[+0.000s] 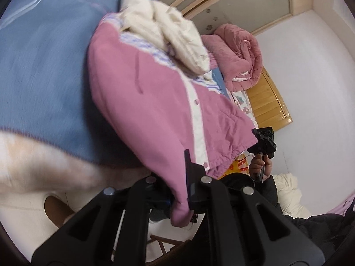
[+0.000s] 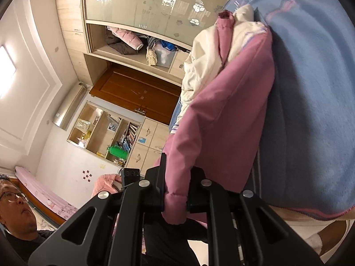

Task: Fold large clothes
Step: 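Grasp the jacket hem with the left tool beside the right tool, then fold the hem up over the hood with both tools and release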

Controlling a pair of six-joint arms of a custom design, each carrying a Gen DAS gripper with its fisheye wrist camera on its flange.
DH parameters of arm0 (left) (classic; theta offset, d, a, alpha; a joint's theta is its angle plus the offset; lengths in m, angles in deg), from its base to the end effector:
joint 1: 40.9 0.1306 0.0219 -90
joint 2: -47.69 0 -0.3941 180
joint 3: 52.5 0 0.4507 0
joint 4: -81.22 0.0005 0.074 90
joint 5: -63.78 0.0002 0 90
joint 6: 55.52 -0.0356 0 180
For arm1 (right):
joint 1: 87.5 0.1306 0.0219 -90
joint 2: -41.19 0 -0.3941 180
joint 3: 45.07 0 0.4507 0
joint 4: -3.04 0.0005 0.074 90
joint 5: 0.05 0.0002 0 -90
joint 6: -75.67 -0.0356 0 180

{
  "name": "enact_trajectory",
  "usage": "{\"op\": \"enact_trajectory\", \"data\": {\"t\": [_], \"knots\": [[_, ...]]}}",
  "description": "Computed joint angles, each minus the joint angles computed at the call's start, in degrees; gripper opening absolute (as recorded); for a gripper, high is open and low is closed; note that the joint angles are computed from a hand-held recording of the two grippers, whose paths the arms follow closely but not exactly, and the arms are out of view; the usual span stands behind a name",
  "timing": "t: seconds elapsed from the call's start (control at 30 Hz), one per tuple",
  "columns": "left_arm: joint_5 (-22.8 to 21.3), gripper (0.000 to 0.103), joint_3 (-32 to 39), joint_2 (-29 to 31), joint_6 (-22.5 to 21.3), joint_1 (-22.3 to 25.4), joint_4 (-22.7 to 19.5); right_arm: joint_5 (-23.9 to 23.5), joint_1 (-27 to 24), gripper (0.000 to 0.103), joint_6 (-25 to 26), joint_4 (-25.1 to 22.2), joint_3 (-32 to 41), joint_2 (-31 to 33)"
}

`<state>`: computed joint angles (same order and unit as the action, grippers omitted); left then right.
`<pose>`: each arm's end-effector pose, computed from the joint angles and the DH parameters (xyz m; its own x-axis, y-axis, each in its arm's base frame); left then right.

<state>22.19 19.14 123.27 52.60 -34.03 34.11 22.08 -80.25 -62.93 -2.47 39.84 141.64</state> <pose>0.4347 0.0251 0.4053 -0.8543 -0.3109 -0.4166 0.1280 0.6509 -0.7483 0.6001 0.1091 0.3658 -0.9146 0.1685 -0.3676 -0.3313 0.2090 0.9201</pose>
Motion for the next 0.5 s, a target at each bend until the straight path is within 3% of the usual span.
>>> {"op": "enact_trajectory", "data": {"t": [0.1,0.23,0.37,0.43,0.5], "knots": [[0.54,0.008,2.16,0.42,-0.20,-0.65,0.88,-0.02,0.16,0.013,-1.36,0.60,2.21,0.50],[2.18,0.008,6.02,2.29,1.18,-0.63,2.96,-1.09,0.31,0.013,-8.12,6.29,5.47,2.34],[3.96,0.008,11.04,5.13,2.35,0.31,5.24,-1.28,0.50,0.013,-11.98,8.85,11.02,4.98],[3.26,0.008,14.66,7.35,1.79,0.53,5.67,-1.21,0.58,0.013,-12.43,8.16,15.58,7.18],[2.42,0.008,18.54,9.94,1.29,0.92,5.70,-1.07,0.79,0.013,-9.49,3.98,20.76,9.52]]}}
